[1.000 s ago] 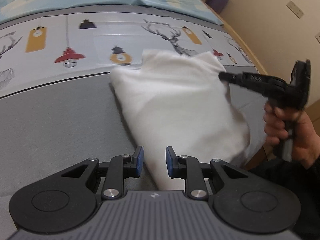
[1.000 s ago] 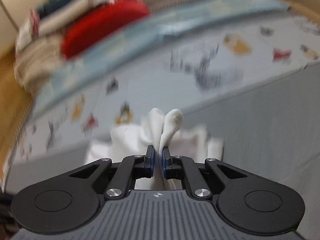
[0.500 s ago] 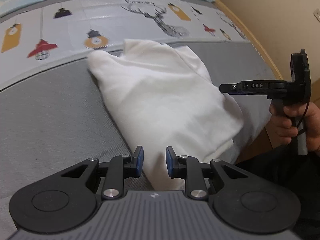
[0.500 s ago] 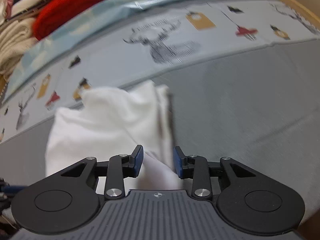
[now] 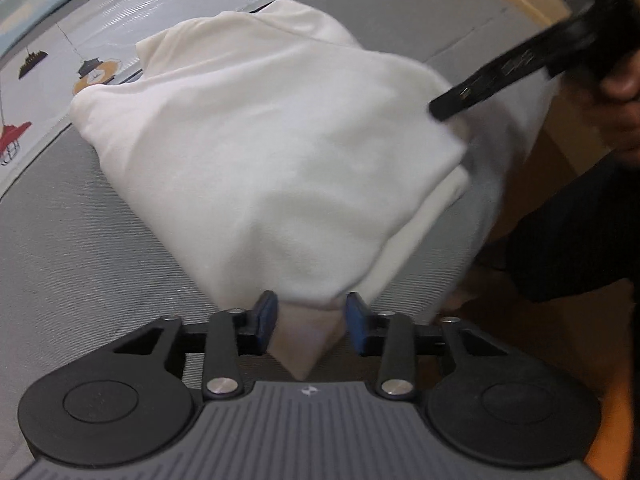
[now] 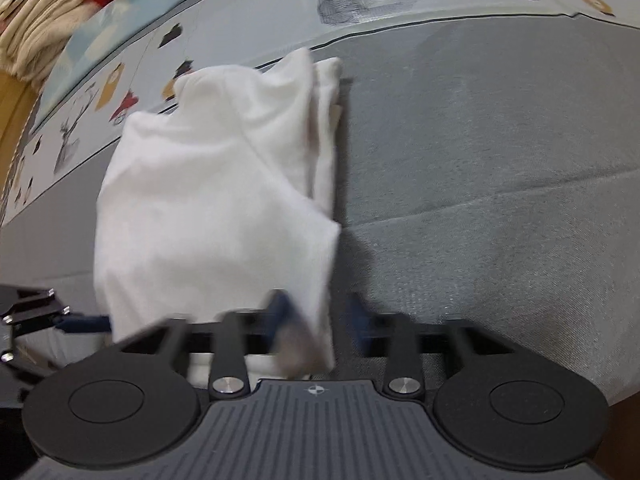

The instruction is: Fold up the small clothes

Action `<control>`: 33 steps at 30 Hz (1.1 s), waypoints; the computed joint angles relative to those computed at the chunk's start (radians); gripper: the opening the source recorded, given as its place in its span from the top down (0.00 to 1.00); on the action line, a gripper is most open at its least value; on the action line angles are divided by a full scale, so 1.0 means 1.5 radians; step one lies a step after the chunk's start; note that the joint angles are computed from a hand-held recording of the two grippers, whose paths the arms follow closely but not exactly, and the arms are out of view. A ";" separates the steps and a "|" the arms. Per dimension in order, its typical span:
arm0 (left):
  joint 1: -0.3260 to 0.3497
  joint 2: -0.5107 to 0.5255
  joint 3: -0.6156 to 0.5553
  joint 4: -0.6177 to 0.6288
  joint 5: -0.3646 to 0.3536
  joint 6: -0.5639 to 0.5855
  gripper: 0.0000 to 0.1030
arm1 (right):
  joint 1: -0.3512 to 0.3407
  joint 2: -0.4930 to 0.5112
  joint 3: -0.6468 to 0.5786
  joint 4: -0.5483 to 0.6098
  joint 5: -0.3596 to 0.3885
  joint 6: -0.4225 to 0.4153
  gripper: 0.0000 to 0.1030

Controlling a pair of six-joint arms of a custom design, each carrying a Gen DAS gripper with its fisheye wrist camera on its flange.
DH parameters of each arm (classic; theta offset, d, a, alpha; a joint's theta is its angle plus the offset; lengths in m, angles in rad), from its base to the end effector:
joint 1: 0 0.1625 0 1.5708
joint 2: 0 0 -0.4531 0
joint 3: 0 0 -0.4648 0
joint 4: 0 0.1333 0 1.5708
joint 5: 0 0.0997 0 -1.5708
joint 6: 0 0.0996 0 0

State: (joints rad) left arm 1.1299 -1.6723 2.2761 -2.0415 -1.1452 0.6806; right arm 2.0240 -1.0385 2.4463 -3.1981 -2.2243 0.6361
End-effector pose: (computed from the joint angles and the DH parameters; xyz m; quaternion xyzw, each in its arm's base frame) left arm -0.0230 -0.4574 0.2462 0.5306 0.8185 0.0897 0.2014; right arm 0.2493 -0.3457 0.0388 -0.1210 -0.9342 0.2540 0.2191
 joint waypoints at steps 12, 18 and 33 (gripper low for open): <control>0.069 -0.043 -0.071 0.037 -0.048 0.071 1.00 | 0.040 -0.095 0.073 -0.114 0.085 -0.053 0.97; 0.057 -0.048 -0.057 0.026 -0.070 0.072 0.98 | 0.066 -0.089 0.025 0.158 -0.077 0.030 0.91; -0.006 0.001 0.044 -0.061 0.017 0.073 0.71 | 0.038 -0.067 0.012 0.095 -0.030 -0.011 0.60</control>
